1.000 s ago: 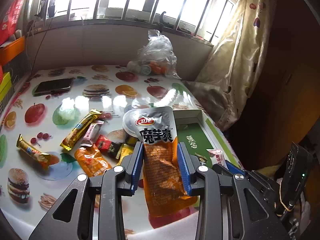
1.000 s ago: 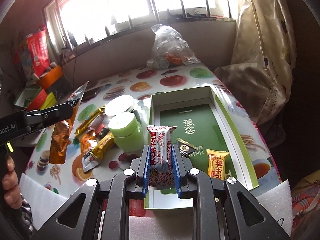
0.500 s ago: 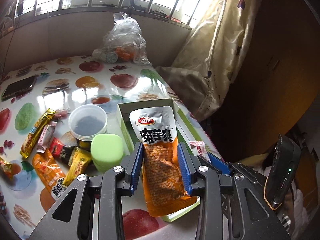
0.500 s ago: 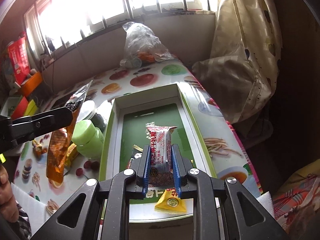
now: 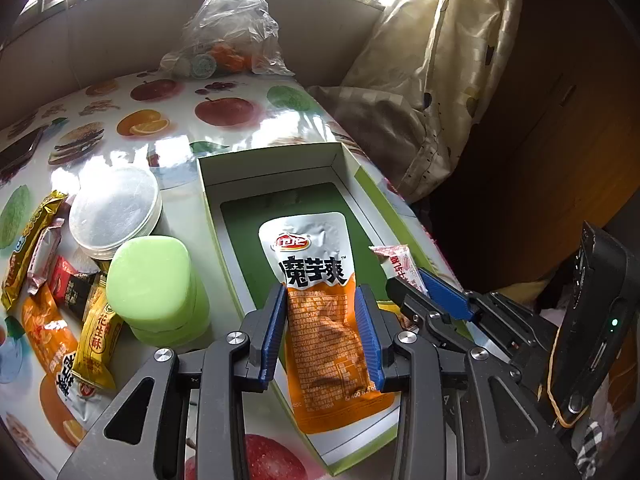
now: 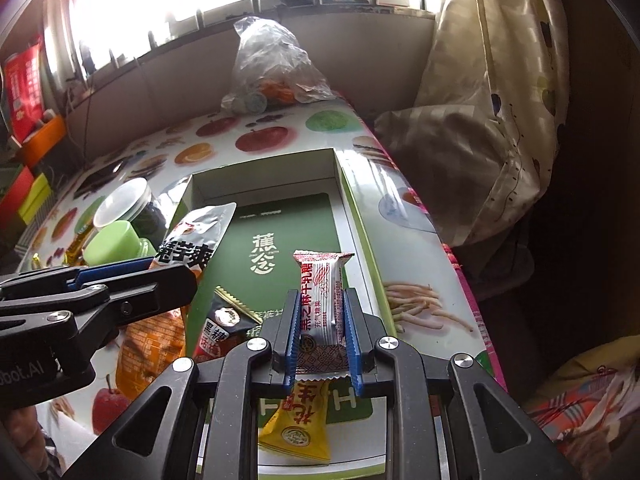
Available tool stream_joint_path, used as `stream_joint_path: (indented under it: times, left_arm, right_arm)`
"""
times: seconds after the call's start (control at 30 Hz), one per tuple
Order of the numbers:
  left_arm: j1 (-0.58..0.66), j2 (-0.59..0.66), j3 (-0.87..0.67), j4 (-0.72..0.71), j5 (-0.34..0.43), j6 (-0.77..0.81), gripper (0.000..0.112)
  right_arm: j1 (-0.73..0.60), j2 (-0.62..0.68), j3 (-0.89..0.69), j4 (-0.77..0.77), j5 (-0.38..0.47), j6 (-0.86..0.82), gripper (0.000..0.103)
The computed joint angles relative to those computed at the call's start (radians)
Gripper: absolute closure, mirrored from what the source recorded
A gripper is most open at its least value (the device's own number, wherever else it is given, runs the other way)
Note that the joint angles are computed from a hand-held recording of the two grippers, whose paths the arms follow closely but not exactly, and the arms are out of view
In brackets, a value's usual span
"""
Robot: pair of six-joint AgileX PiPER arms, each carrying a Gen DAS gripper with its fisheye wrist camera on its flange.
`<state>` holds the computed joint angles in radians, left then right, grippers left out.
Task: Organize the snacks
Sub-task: 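Carry the orange packet with the left tool while the right tool carries the striped packet over the box, then lower both packets into the green box and open both tools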
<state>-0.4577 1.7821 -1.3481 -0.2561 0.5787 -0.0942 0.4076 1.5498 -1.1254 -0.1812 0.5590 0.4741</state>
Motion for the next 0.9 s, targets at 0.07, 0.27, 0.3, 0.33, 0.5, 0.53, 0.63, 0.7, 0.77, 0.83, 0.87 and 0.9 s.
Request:
stream_joint_path:
  times: [0.07, 0.27, 0.3, 0.33, 0.5, 0.53, 0.63, 0.7, 0.77, 0.83, 0.87, 0.9]
  left_arm:
    - [-0.002, 0.018, -0.014, 0.015, 0.008, -0.015, 0.075]
    - [-0.008, 0.053, -0.040, 0.038, 0.029, -0.040, 0.073]
    - [-0.008, 0.061, -0.048, 0.038, 0.034, -0.042, 0.072]
    - [-0.008, 0.064, -0.050, 0.033, 0.035, -0.038, 0.072]
    - [-0.013, 0.069, -0.050, 0.045, 0.033, -0.045, 0.071]
    - [-0.013, 0.070, -0.052, 0.041, 0.033, -0.042, 0.070]
    - [-0.010, 0.073, -0.055, 0.031, 0.036, -0.031, 0.068]
    - [-0.013, 0.074, -0.061, 0.050, 0.043, -0.047, 0.065]
    - [-0.012, 0.074, -0.063, 0.054, 0.046, -0.051, 0.064]
    - [-0.009, 0.071, -0.057, 0.045, 0.043, -0.043, 0.062]
    - [-0.009, 0.068, -0.053, 0.042, 0.043, -0.040, 0.062]
    - [-0.009, 0.066, -0.051, 0.039, 0.043, -0.036, 0.062]
  right_arm:
    - [-0.006, 0.003, 0.003, -0.007, -0.002, 0.002, 0.084]
    - [-0.017, 0.003, 0.011, 0.025, -0.016, -0.036, 0.084]
    - [-0.020, 0.003, 0.011, 0.033, -0.017, -0.042, 0.084]
    - [-0.020, 0.002, 0.011, 0.036, -0.017, -0.045, 0.084]
    - [-0.020, -0.005, 0.014, 0.040, -0.012, -0.044, 0.083]
    - [-0.021, -0.006, 0.015, 0.047, -0.010, -0.051, 0.083]
    - [-0.018, -0.007, 0.010, 0.043, 0.001, -0.046, 0.082]
    - [-0.009, -0.007, 0.005, 0.025, 0.014, -0.027, 0.080]
    - [-0.001, -0.012, 0.005, 0.011, 0.021, -0.011, 0.078]
    - [0.002, -0.018, 0.009, 0.006, 0.022, 0.000, 0.077]
    - [0.006, -0.022, 0.010, -0.007, 0.027, 0.015, 0.076]
    - [0.009, -0.025, 0.012, -0.020, 0.031, 0.028, 0.075]
